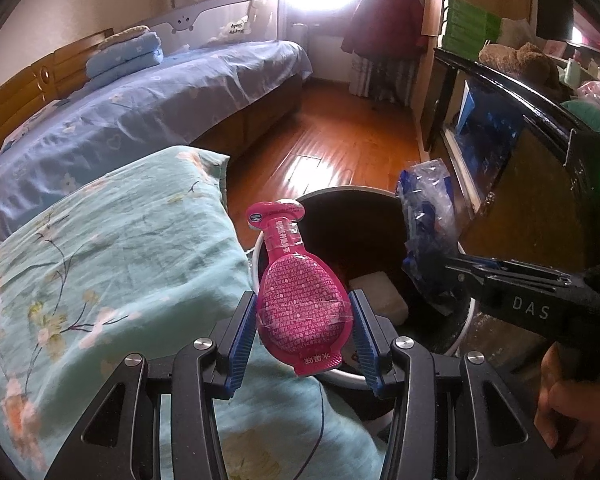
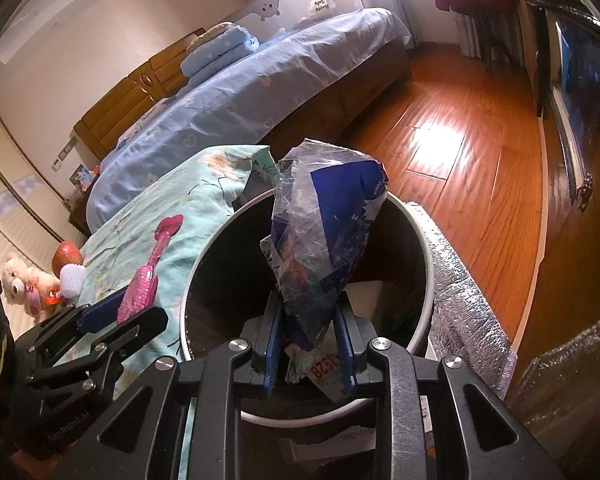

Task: Collect trash
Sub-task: 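Carry the blue-white bag and pink brush toward the bin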

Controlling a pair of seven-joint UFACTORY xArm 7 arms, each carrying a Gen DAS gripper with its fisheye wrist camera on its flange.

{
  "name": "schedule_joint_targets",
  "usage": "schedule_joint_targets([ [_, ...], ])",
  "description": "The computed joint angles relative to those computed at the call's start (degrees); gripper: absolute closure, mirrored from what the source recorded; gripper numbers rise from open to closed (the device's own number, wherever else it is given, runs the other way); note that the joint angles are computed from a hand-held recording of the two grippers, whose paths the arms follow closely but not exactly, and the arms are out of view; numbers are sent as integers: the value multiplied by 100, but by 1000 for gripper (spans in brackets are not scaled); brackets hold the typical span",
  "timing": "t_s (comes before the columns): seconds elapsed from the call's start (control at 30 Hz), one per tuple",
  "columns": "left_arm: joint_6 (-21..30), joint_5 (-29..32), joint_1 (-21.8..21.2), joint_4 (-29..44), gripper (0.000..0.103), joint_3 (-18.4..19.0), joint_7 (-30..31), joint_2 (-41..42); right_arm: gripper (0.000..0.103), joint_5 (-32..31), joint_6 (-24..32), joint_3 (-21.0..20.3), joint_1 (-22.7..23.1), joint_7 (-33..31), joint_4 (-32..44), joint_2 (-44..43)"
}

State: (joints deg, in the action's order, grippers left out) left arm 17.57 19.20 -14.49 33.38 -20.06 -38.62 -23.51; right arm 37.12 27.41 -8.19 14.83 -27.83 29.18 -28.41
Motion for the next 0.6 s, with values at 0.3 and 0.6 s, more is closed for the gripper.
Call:
schedule_joint_targets([
  [0.3,-129,-41,-54,69,57,47,149,128,75,99,63,-12,-38,-121,147,205],
  [0.6,-132,-221,-186,143,49,223,277,280,64,147,128,30,-116,-135,242,301],
])
